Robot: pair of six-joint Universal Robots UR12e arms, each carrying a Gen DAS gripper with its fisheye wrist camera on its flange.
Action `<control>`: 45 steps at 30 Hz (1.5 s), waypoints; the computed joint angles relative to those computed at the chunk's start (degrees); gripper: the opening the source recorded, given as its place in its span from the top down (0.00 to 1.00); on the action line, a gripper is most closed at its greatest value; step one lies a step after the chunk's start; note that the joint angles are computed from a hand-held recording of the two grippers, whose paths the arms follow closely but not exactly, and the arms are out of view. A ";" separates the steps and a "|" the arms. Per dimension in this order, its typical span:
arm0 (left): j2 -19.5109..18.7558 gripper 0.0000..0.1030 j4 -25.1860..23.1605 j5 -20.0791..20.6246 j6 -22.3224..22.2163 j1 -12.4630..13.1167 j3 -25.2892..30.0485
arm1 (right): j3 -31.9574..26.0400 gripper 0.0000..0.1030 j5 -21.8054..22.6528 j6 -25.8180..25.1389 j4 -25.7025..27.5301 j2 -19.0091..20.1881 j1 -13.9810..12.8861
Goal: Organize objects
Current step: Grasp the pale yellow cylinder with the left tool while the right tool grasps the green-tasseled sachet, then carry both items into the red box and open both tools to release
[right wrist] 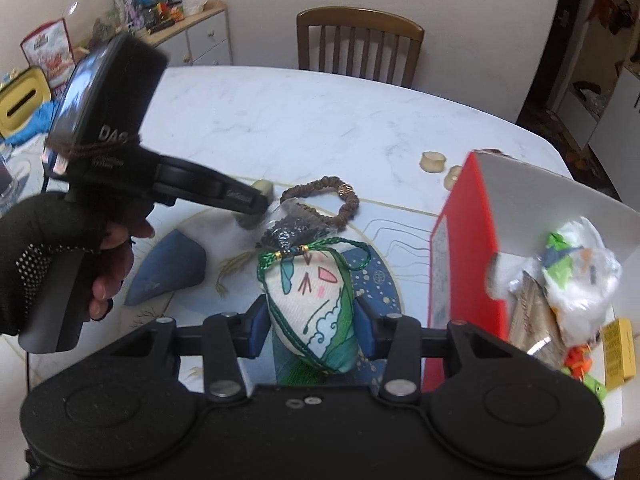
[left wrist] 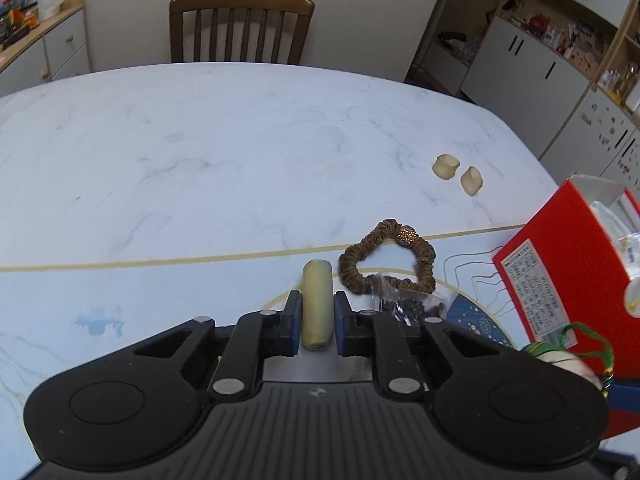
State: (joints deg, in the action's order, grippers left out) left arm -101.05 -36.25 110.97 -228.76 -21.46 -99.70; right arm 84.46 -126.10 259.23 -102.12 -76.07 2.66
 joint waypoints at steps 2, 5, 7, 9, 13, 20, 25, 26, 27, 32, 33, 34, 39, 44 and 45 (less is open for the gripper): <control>0.70 0.84 0.27 -0.05 -0.47 -0.27 -0.47 | -0.40 0.59 -0.21 1.17 1.05 -0.36 0.45; 1.78 0.84 0.76 0.21 -0.85 -0.90 -1.00 | -0.79 0.59 -1.09 2.78 2.49 -1.01 1.23; 2.43 0.84 0.71 0.56 -0.98 -1.44 -1.03 | -0.78 0.59 -1.55 3.71 2.98 -1.64 1.68; 3.04 0.84 0.96 0.86 -0.84 -2.00 -0.98 | -1.00 0.59 -2.30 4.76 4.14 -2.19 2.16; 3.91 0.84 0.58 1.75 -0.65 -3.25 -0.25 | -1.42 0.59 -3.75 6.38 6.96 -3.32 3.15; 3.93 0.84 -0.51 2.38 0.43 -5.55 2.49 | -1.16 0.59 -5.68 9.40 11.62 -5.73 4.33; 2.68 0.84 -1.33 2.63 1.31 -7.17 5.51 | 0.17 0.59 -6.79 12.80 15.68 -8.41 4.92; 2.28 0.84 -1.38 2.71 1.54 -7.50 6.19 | 0.34 0.59 -7.06 13.57 16.84 -8.89 5.07; 1.80 0.84 -1.61 2.78 1.81 -7.80 7.01 | 0.57 0.59 -7.35 14.21 17.93 -9.40 5.24; -1.04 0.84 -2.02 2.26 3.11 -9.08 11.26 | 2.07 0.59 -7.98 17.26 22.44 -11.93 5.92; -1.77 0.84 -2.22 2.05 3.39 -9.30 12.26 | 2.37 0.59 -8.07 17.88 23.50 -12.40 6.01; -2.50 0.84 -2.39 1.74 3.74 -9.49 13.25 | 2.83 0.59 -8.06 18.35 24.18 -12.95 6.07; -6.46 0.84 -3.35 0.48 5.25 -10.37 18.21 | 5.63 0.59 -8.07 19.98 25.72 -15.76 6.13; -10.35 0.84 -5.31 -1.11 5.86 -10.88 23.22 | 9.04 0.59 -8.27 19.32 24.47 -18.74 5.76; -11.14 0.84 -5.96 -1.28 6.10 -10.94 24.28 | 9.61 0.59 -8.40 19.15 24.28 -19.24 5.61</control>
State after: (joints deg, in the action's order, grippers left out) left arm -112.19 -42.21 109.69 -222.66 -32.40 -75.42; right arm 94.07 -134.50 278.39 -77.84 -95.30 8.28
